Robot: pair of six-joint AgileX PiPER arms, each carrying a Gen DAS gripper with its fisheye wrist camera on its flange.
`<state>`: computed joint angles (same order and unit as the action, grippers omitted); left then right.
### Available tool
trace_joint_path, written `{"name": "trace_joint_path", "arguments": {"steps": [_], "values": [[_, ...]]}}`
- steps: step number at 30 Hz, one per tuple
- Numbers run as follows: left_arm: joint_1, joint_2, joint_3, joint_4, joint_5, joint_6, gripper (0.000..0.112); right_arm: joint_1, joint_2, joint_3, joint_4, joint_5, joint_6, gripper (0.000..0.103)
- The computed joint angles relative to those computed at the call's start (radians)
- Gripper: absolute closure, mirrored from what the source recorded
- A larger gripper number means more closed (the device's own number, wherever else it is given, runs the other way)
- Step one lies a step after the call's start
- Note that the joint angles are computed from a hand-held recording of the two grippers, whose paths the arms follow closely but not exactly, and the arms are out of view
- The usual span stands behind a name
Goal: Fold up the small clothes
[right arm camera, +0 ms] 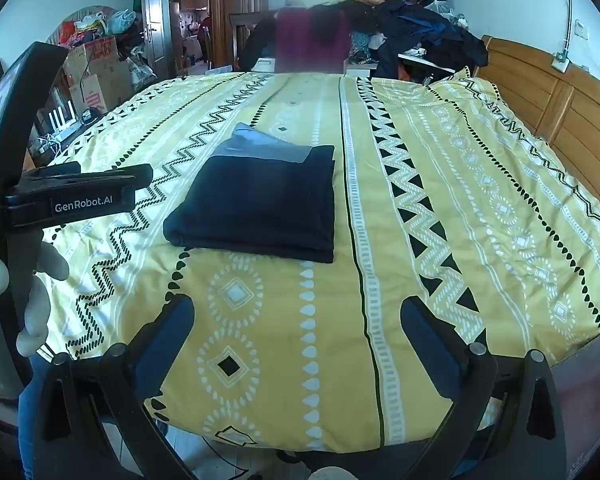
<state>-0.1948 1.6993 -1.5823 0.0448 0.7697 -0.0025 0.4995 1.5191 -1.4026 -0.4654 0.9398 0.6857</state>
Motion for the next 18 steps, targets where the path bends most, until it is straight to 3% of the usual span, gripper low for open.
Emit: {"name": "trace_joint_path", "arguments": {"steps": [18], "values": [[-0.049, 0.013, -0.029, 0.038, 0.046, -0.016, 0.009, -0.045, -0.035, 0.050, 0.025, -0.025, 0.007, 0.000]]}}
